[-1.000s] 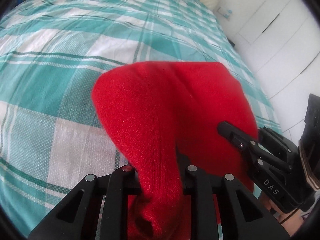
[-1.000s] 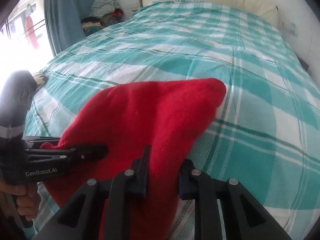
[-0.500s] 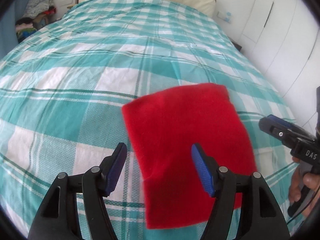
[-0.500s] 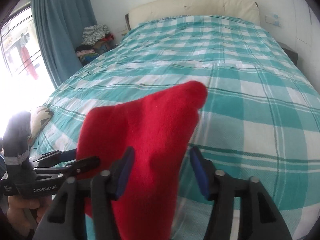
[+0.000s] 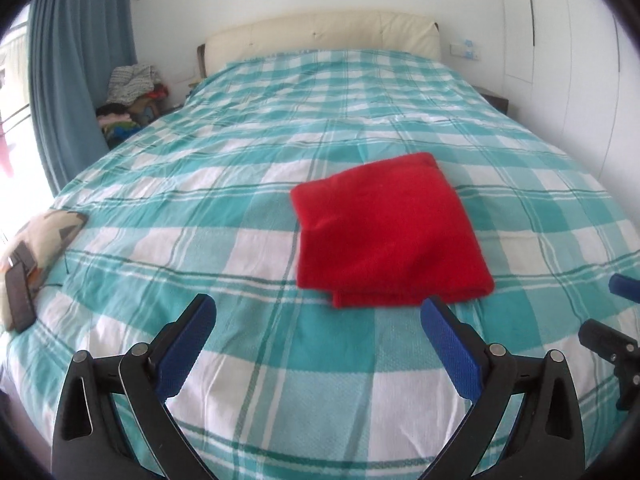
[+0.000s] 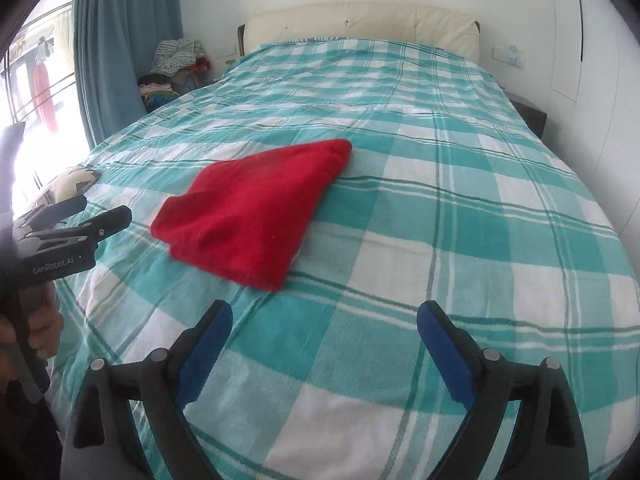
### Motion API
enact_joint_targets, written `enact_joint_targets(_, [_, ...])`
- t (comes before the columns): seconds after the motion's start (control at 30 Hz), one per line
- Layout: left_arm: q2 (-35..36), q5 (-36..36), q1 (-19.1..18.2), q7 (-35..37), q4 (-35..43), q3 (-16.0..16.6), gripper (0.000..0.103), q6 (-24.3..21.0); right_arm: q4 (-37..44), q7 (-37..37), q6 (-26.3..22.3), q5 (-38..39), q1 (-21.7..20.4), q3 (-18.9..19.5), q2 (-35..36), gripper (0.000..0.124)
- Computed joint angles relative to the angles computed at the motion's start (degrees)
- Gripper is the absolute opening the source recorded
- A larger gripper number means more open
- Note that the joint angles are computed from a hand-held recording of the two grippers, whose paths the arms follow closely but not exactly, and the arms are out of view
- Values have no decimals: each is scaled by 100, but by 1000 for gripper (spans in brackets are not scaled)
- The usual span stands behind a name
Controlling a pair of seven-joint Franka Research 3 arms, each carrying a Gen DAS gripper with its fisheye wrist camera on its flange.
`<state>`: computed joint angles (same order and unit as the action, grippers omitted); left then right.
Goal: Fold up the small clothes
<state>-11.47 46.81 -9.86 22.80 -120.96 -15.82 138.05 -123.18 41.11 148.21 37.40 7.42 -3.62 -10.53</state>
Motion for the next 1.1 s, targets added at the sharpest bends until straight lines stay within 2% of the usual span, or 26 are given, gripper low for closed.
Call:
enact_joint_targets(0.1, [-218, -780, -176, 524, -251, 89, 102, 51, -481, -153, -146, 68, 47, -11, -446, 93])
enact_joint_targets(0.27, [-280, -705, -213, 554, -261, -149, 103, -582, -1013, -195, 332, -110, 205, 84, -835, 93])
enact_joint_targets(0.4, [-486, -869, -248, 427, -501, -94, 102, -488, -1085, -127, 658, 86, 377, 4, -911, 93])
enact_joint_targets(0.5, [-569, -792, -205, 315, -561, -145, 102, -556, -1025, -3, 800, 143, 428, -27, -867, 93])
enact_joint_targets(0.63, [-614, -616, -168, 172, -568, -205, 102, -640, -960, 91, 690, 121, 451, -59, -863, 93])
enact_joint_targets(0.87, [-650, -451, -159, 83, -585, -226, 102, -622, -1077, -35, 738, 110, 532, -76, -977, 93])
enact_joint_targets(0.97, [-713, -485, -162, 49, -658, -185, 102, -472, -1088, 22, 759, 38, 502, -58, -963, 93])
enact_joint_targets(1.1, [-736, -318, -113, -97, -673, -274, 103, -494, -1106, 19, 770, 29, 511, -77, -980, 93])
